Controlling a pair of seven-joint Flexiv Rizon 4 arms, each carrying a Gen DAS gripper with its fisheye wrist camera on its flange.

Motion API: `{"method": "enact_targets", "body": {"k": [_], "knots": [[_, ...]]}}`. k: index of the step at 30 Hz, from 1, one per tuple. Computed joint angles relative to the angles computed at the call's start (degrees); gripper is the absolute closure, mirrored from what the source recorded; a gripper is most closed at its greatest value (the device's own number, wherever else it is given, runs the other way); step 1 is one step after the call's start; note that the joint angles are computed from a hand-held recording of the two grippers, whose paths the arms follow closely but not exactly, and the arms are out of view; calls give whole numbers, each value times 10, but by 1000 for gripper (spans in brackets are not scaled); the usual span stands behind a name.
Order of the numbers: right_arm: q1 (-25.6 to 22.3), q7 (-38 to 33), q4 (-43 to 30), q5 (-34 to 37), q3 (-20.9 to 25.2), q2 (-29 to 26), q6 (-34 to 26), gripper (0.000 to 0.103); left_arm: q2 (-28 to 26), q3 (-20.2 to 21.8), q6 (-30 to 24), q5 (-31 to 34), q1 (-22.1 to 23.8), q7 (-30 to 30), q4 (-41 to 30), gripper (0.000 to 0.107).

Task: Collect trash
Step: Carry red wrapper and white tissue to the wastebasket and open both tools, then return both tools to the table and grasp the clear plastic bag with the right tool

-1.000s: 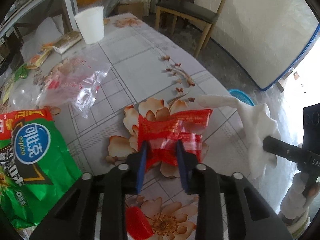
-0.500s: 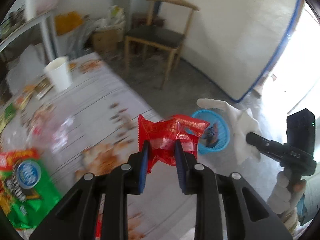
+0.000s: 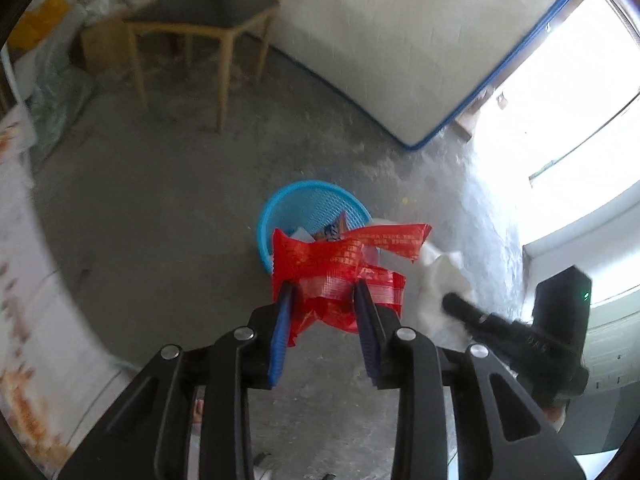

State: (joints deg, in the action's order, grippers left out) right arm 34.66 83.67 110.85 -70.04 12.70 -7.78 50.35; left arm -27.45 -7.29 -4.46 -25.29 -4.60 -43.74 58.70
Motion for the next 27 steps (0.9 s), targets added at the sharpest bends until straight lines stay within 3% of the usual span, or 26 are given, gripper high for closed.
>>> {"method": "enact_targets", "body": {"k": [6, 10, 14, 17, 20, 27], "knots": [[-42, 181, 62, -92, -29, -10, 92, 87, -56, -7, 2, 47, -57, -55, -38, 73], [-68, 273, 78, -155, -39, -24, 121, 84, -98, -8, 2, 78, -90, -77, -76, 72], [-88, 365, 89, -216, -45, -38, 119, 55, -143, -8, 4, 91, -117, -111, -119, 66], [-93, 411, 97, -220, -39, -45, 97, 51, -161, -8, -2, 90, -121, -126, -141, 55], [-92, 428, 104, -221, -33, -41, 81, 49, -161, -21, -2, 59, -108, -131, -135, 50], [-70, 372, 117, -156, -13, -14, 29, 49, -138, -45, -1, -13, -76, -114, -114, 46]]}}
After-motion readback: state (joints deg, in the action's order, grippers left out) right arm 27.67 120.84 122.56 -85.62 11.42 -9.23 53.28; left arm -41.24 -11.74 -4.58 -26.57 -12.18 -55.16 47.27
